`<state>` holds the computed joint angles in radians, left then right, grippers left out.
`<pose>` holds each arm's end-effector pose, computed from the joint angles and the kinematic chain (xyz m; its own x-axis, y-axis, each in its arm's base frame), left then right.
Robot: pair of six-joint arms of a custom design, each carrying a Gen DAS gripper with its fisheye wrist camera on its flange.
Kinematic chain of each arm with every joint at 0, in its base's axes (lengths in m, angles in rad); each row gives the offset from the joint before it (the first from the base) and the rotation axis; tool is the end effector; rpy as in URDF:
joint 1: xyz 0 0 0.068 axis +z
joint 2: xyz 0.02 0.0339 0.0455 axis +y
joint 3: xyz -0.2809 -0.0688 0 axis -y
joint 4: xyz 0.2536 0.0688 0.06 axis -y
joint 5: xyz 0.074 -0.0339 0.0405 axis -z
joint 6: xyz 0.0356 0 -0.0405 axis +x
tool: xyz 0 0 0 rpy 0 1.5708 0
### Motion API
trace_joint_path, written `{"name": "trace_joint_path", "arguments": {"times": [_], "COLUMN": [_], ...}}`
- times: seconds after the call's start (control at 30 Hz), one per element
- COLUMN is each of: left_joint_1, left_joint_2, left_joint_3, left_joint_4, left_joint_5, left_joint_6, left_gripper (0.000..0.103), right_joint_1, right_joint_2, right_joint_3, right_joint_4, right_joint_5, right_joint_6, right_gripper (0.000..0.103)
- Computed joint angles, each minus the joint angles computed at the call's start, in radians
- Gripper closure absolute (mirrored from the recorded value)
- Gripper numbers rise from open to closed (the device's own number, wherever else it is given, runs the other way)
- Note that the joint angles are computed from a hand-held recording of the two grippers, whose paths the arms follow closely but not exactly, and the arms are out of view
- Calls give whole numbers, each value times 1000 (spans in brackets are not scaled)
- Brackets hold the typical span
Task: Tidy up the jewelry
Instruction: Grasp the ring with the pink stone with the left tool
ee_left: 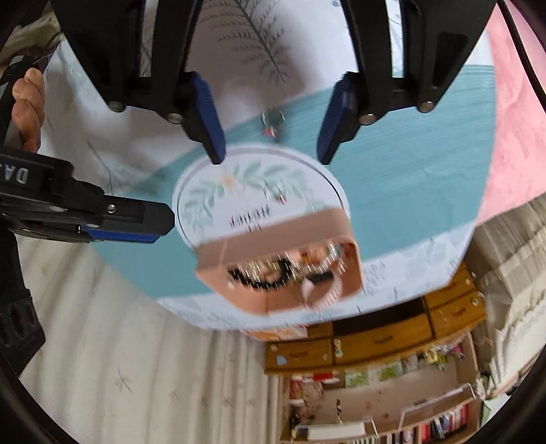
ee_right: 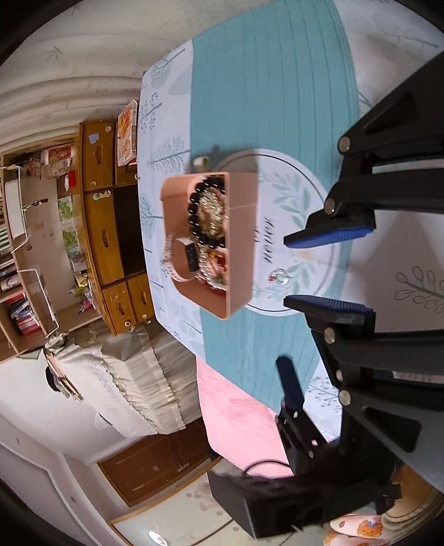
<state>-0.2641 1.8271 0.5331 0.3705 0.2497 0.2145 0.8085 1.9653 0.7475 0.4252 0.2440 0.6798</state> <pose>0.2715 -0.0825 0.0711 -0.6680 0.3943 -0.6312 0.5516 0.8316 -0.0642 0.2466 0.2459 0.0783 -0.7501 0.0978 -0.6541 -0.1456 0.9404 0.3075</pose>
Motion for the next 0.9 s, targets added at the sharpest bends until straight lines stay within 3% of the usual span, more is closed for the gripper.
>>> {"name": "trace_joint_path", "arguments": {"times": [0.1, 0.27, 0.8, 0.9], "left_joint_1": [-1, 21, 9, -15], "left_joint_2": [42, 95, 141, 136], "left_joint_3": [5, 48, 79, 67], "left_joint_4": [10, -29, -54, -38], "left_joint_5": [2, 50, 20, -22], "left_joint_6": [19, 56, 107, 123], "left_gripper": [54, 70, 71, 81], "right_joint_1": [9, -8, -24, -18], "right_joint_2": [21, 46, 110, 111], "right_joint_3": [-8, -21, -8, 0], "right_joint_4": [22, 72, 99, 85], "right_joint_5": [10, -22, -59, -49], "right_joint_6": [-25, -45, -45, -47], "right_gripper": [74, 74, 74, 74]}}
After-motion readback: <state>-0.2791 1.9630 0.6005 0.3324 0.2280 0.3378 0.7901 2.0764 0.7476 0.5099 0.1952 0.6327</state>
